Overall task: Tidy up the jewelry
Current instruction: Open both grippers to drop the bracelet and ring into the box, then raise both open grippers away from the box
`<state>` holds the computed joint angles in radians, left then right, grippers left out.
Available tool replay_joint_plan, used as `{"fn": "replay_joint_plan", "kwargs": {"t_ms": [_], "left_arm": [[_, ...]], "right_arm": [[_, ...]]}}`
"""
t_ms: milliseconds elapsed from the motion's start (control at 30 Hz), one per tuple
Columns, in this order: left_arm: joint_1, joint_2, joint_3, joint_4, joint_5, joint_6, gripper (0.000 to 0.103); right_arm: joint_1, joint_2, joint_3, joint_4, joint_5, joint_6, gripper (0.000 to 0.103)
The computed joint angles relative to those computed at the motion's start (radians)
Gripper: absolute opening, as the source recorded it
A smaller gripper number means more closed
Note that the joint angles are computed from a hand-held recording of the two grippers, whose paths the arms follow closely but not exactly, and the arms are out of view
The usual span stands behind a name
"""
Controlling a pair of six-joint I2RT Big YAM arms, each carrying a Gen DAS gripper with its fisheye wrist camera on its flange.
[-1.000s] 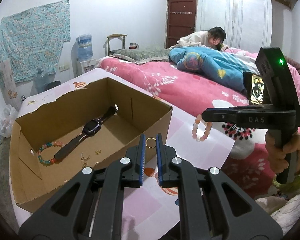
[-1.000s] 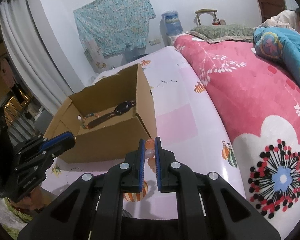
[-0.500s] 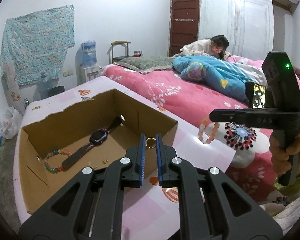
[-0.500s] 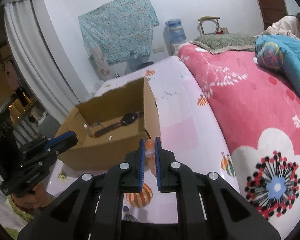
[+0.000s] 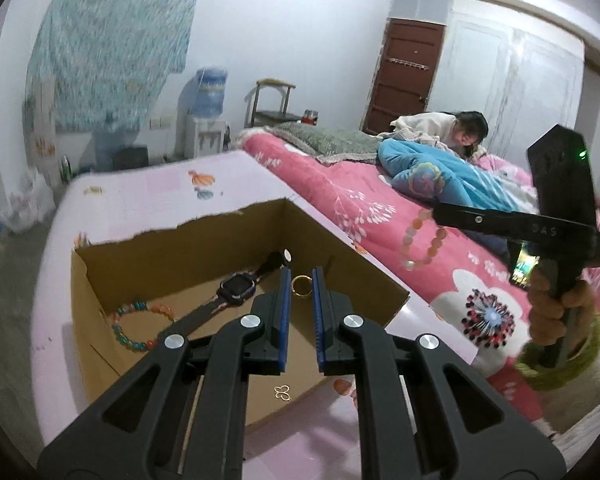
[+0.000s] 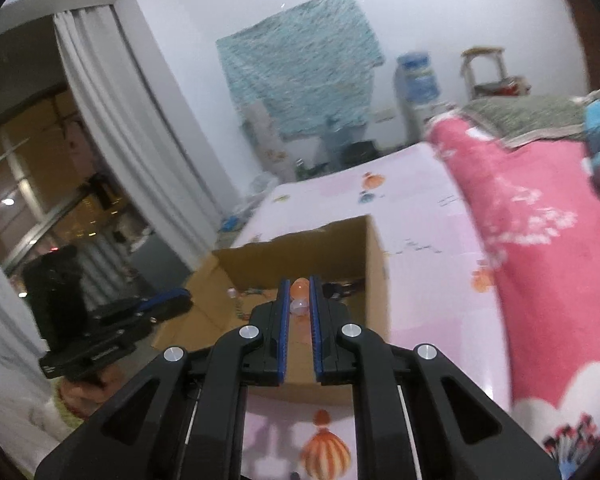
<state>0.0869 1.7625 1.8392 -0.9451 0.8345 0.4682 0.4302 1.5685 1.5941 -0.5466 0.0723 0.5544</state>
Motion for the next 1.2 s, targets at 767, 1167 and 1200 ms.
{"fn": "replay_joint_plan", "kwargs": {"t_ms": [767,1167,1200], "left_arm": [[-0.007,0.271,0.327,-0.312,-0.255,0.008,0.01],[-0.004,0.29,0.352,-0.315,-0.302,-0.027,0.018],[-0.003,0.286,0.348,-0.307,-0.297,-0.033,0.02]], "right_arm": [[-0.108,0.381,0.461,-0.381,-0.368,-0.089,0.01],[-0.087,0.449,0.584,-0.513,-0.235,-0.146,0.011],[-0.086,0.442,0.577,-0.51,-0.224,-0.145,0.011]]}}
